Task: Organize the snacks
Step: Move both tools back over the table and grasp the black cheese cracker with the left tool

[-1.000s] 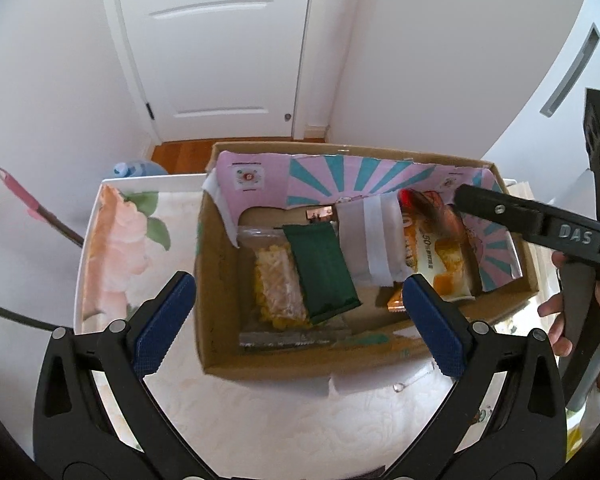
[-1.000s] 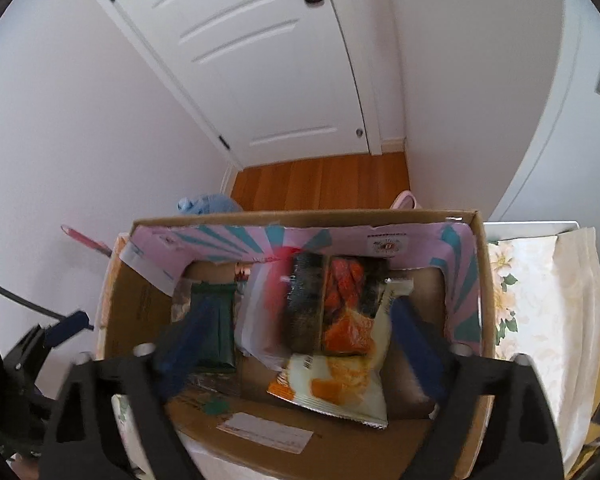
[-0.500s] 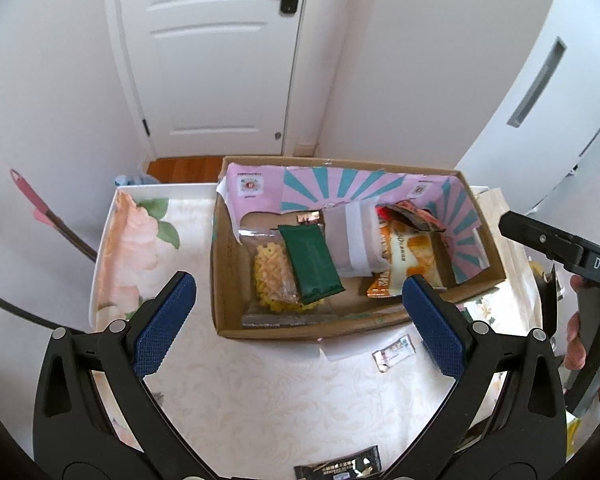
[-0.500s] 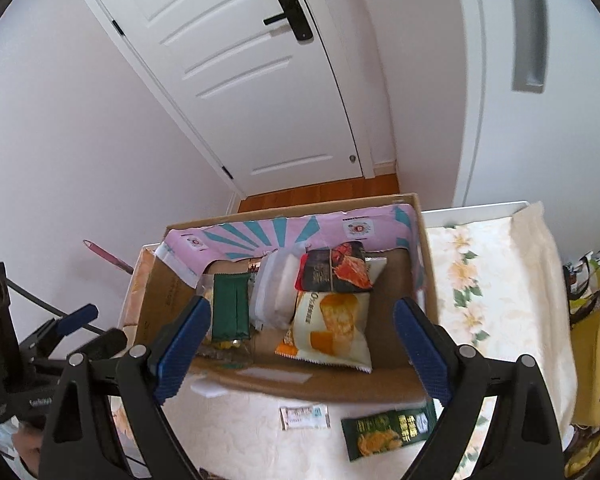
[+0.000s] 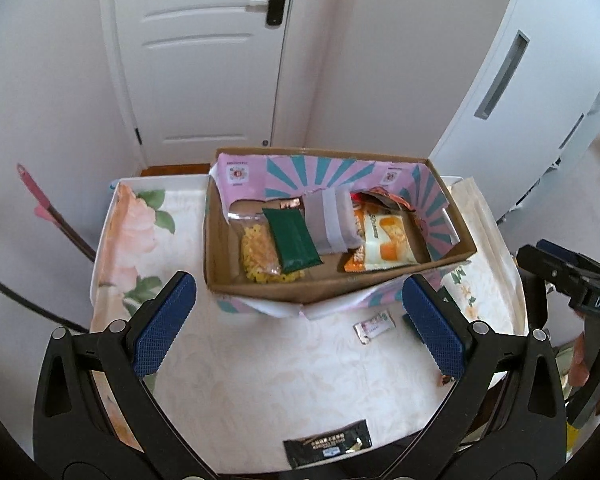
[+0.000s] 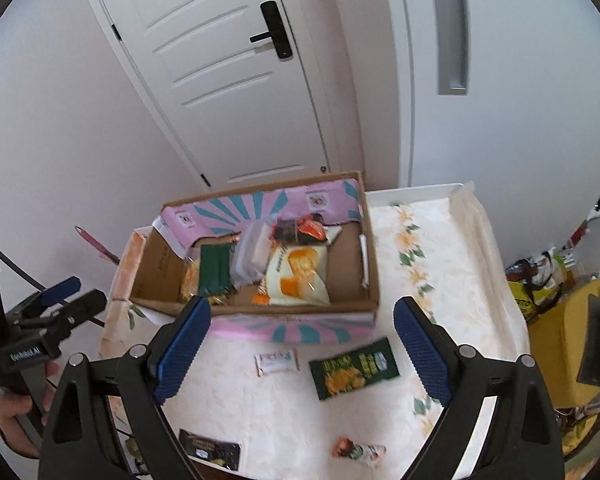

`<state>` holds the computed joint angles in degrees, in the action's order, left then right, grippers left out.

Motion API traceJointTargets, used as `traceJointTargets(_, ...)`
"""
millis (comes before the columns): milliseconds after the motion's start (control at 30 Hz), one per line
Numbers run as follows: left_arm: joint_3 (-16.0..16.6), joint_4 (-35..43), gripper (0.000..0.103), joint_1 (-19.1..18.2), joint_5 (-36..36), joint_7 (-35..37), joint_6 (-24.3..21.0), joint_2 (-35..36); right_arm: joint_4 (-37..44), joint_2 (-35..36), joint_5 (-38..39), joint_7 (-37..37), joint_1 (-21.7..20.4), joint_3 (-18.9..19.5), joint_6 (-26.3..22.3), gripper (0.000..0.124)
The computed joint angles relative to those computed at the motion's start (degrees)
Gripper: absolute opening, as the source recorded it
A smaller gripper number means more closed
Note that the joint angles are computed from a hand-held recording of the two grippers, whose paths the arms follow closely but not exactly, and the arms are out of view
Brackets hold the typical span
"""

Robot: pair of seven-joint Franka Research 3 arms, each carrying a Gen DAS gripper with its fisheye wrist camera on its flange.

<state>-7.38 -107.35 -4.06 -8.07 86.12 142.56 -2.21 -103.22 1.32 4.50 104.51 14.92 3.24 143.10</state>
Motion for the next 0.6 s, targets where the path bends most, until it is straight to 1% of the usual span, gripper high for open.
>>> traceJointTargets(67, -0.2, -1.7, 0.103, 0.0, 1.3, -2.1, 0.2, -1.3, -2.0, -1.5, -1.4, 0.4, 0.1, 0.1, 0.7, 0.091)
traceJointTargets(133, -0.2, -3.4, 0.103, -0.2, 2.1, -4.1, 0.2, -2.6, -3.4, -2.4, -1.5, -0.9, 0.1, 0.2, 0.7, 0.091)
traceJointTargets(233, -0.5, -6.0, 0.103, -0.4, 4.8, -8.8, 0.3, -4.6, -5.4, -3.5, 1.1, -4.9, -0.2, 0.1, 1.0, 0.091)
traceJointTargets(300, -1.1, -8.2, 0.103, -0.3, 8.2, -14.6, 0.2, -6.5, -6.5, -4.2, 4.2, -8.7, -0.4, -0.1, 1.1, 0.091)
traceJointTargets(400, -2.0, -10.8, 0.103, -0.2, 13.1, -23.5, -0.5, -8.6, -7.3, -4.4, 9.5, -16.9, -0.6, -0.6, 0.6, 0.091)
traceJointTargets(467, -3.0, -11.9, 0.103, -0.1, 16.4, -30.4, -2.2, -9.5, -7.7, -4.4, 13.1, -23.1, -0.7, -1.0, 0.2, 0.091)
traceJointTargets(533, -4.1, -13.1, 0.103, -0.1, 19.7, -38.4, -3.8, -10.6, -7.3, -3.9, 17.2, -30.3, -1.0, -1.4, -1.6, 0.091)
traceJointTargets(600, -4.8, -14.0, 0.103, -0.5, 21.7, -44.5, -5.1, -11.2, -6.6, -3.2, 20.4, -36.8, -1.4, -1.7, -3.6, 0.091)
